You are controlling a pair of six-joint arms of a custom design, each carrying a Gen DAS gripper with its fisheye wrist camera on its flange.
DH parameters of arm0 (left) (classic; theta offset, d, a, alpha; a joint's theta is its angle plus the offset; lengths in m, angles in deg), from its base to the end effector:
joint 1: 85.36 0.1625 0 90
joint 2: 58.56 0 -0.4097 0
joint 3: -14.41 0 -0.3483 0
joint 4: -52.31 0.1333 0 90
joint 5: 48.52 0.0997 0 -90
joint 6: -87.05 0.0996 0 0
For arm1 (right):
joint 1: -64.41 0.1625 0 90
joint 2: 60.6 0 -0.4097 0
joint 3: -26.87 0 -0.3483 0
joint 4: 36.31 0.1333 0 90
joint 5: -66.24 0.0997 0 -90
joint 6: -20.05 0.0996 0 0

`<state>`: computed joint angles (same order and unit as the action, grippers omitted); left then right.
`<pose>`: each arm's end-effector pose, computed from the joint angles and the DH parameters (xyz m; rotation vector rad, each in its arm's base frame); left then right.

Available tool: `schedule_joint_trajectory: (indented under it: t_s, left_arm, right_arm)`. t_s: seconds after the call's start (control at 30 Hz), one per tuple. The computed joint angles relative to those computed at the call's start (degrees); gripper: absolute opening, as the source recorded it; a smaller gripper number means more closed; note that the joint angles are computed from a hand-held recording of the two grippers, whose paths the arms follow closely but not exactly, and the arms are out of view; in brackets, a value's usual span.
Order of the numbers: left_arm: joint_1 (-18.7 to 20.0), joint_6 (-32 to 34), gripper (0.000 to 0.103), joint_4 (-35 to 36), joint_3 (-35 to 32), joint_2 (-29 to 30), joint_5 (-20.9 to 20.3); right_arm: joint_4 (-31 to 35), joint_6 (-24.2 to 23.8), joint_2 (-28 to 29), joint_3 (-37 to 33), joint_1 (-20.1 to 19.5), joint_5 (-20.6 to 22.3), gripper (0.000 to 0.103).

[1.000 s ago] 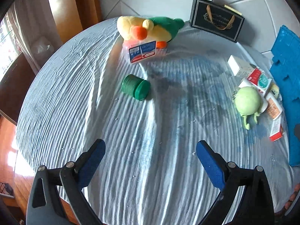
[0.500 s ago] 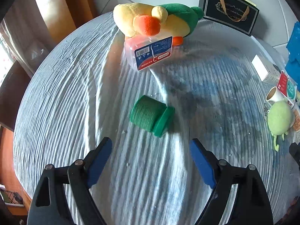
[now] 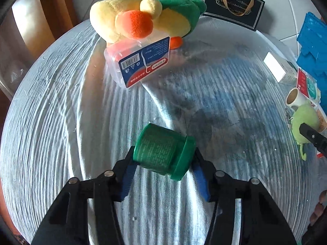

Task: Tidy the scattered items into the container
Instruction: 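Grasp the green spool with the left tool while the right grasps the green alien plush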

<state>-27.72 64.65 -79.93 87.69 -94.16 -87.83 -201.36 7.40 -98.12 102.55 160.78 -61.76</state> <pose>-0.2040 -0.7150 0.1331 0.1581 2.3193 -0.5885 0.1520 -0.7132 0.1939 0.1222 -2.3643 0.7389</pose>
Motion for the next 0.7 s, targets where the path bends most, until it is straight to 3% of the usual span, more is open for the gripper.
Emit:
schedule_joint_trajectory:
  t_s: [0.2,0.33,0.5,0.7]
  left_arm:
    - [-0.3,0.3,0.052,-2.1,1.1,0.2,1.2]
    - [-0.6,-0.4,0.052,-2.3,1.0,0.4,2.0]
    - [-1.2,-1.0,0.051,-3.2,1.5,0.5,3.2]
    - [-3.5,-1.1,0.051,-5.8,2.2,-0.1,6.8]
  right_arm:
    - [-0.7,-1.2,1.2,-0.3,-0.3,-0.5,0.056]
    - [-5.3,-2.4,1.6,0.7,-0.9,0.3,0.056]
    - [-5.2,-3.6,2.0,0.1,-0.3,-0.7,0.048]
    - [-9.2,-8.0,-1.1,4.6,1.7,2.9,0.048]
